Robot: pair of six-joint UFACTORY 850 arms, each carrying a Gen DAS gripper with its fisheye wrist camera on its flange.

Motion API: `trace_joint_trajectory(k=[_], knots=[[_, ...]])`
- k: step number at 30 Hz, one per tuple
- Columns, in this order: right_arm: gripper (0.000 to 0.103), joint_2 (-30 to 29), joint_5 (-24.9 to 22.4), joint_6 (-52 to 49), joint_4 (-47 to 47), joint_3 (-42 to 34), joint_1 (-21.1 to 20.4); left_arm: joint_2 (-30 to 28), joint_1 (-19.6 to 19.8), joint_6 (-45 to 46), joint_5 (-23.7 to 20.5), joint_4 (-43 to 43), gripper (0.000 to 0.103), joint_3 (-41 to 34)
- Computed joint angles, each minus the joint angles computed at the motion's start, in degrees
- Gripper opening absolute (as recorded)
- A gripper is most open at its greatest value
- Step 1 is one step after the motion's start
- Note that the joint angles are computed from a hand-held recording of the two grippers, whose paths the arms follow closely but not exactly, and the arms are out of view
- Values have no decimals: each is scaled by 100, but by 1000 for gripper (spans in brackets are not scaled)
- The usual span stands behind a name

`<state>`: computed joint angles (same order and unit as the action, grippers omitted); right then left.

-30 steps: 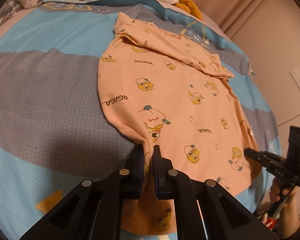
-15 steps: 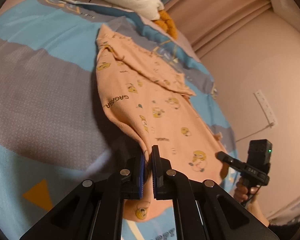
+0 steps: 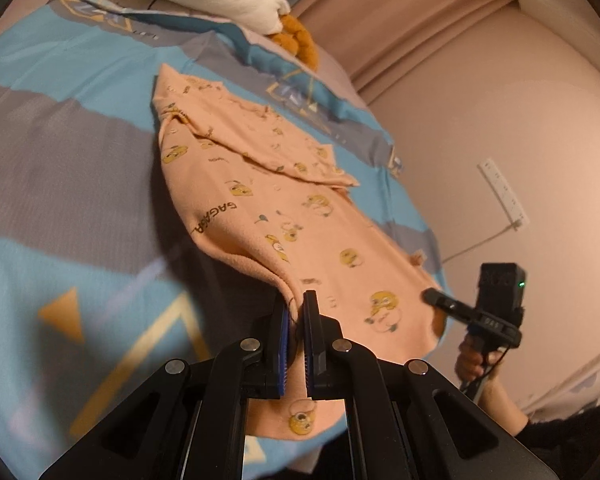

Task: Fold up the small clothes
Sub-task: 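Lift the hem with both grippers, fold it over toward the collar, open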

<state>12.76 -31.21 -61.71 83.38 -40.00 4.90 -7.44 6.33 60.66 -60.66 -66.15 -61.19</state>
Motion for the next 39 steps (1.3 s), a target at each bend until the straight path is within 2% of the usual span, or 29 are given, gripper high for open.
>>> trace_joint_trajectory(k=[3, 6, 11, 13, 16, 21, 25, 29, 31, 34, 35, 37, 39], knots=[[6, 126, -132, 80, -131, 48, -67, -59, 38, -389, 42, 257, 3, -110], [6, -4, -350, -202, 455, 30, -245, -326, 65, -693, -82, 170, 3, -425], [7, -688, -683, -342, 1389, -480, -537, -866, -152, -1372, 131, 389, 3, -1320], [7, -967, -638, -295, 1472, -802, -555, -1142, -242, -1716, 158, 603, 3, -1753], [7, -1571, -374, 31, 1288, -1496, -580, -1935, -385, -2460, 122, 832, 3, -2751], [7, -2787, 28, 1468, 244, -2732, -722, -3095, -573, -3519, 162, 1280, 3, -4178], [9, -3495, 121, 2353, -332, -3414, -805, -3707, -626, -4156, 228, 1598, 3, -4883], [14, -3774, -112, 2828, -631, -3684, -871, -3791, -569, -4158, 29, 1741, 3, -4939], [31, -3728, -277, 2621, -411, -3602, -924, -3569, -516, -3955, 78, 1798, 3, -4629], [45, -3492, -405, 2123, 47, -3322, -990, -3235, -339, -3519, 10, 1494, 4, -4118], [45, -3406, -393, 1955, 152, -3236, -991, -3162, -293, -3399, -50, 1360, 6, -3995], [45, -3307, -445, 1855, 138, -3143, -980, -3061, -245, -3274, -110, 1256, 31, -3820], [45, -3267, -501, 2022, -133, -3114, -957, -2983, -257, -3172, -97, 1178, 36, -3705]])
